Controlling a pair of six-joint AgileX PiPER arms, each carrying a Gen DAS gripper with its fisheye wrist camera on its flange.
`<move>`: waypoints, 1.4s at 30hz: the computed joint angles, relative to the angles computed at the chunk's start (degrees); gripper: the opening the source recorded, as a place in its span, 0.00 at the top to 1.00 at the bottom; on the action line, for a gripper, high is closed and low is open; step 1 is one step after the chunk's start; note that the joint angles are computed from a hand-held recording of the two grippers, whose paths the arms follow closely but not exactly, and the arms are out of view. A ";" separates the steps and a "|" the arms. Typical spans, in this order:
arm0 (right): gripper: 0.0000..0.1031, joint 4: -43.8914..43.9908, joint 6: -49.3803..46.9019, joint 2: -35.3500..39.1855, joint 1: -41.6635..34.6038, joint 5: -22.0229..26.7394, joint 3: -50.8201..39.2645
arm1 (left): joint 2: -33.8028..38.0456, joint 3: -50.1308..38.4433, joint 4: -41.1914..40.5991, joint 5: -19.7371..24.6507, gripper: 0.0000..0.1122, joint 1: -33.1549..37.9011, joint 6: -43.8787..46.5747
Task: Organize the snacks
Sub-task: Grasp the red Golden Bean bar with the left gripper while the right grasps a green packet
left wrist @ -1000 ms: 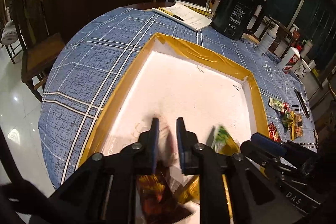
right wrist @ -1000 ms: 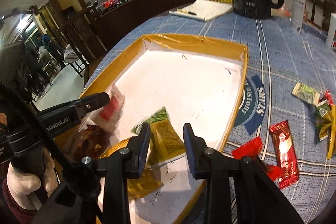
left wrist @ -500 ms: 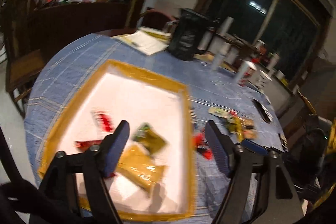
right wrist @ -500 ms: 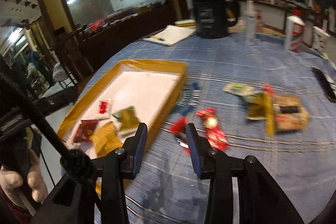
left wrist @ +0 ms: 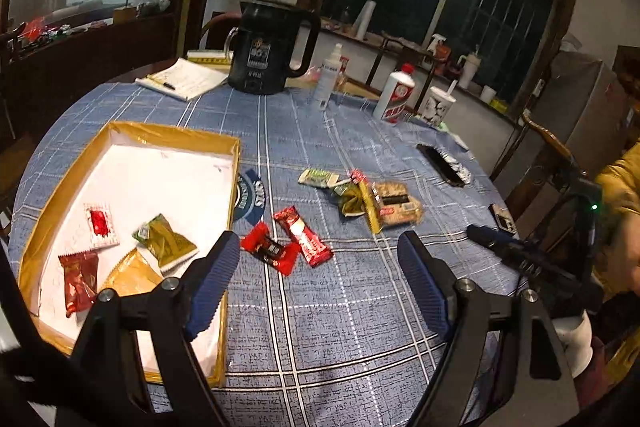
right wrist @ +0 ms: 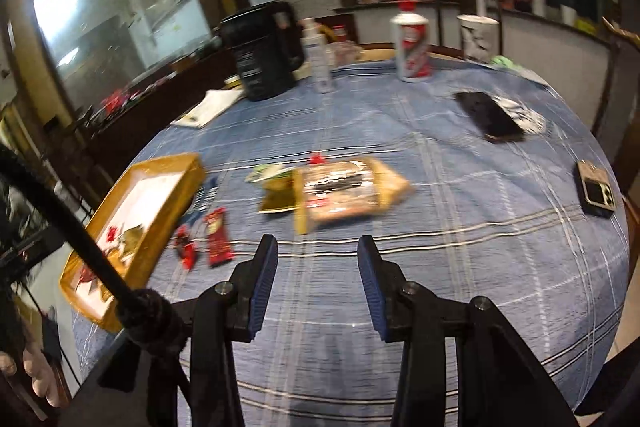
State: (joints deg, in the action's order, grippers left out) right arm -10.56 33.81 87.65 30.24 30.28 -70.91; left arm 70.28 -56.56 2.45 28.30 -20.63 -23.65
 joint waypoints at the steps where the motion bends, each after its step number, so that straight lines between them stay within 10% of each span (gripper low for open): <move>1: 0.60 2.35 -2.00 0.03 -1.75 -1.01 0.72 | 1.16 -0.65 1.07 0.52 0.27 -0.23 -1.16; 12: 0.55 29.33 -27.19 9.40 -9.18 -4.33 -2.17 | 14.29 -7.09 3.56 1.44 0.27 -4.04 -2.93; 27: 0.54 37.86 -35.53 15.38 -10.01 -3.42 -7.42 | 37.00 -25.26 6.30 9.02 0.46 -2.45 -3.98; 30: 0.54 38.27 -36.27 15.75 -9.76 -2.96 -7.94 | 38.20 -26.10 17.02 11.10 0.75 -5.75 -10.52; 42: 0.54 39.68 -38.02 18.94 -7.00 -0.98 -13.73 | 27.35 -16.84 8.48 4.19 0.75 -4.59 -5.32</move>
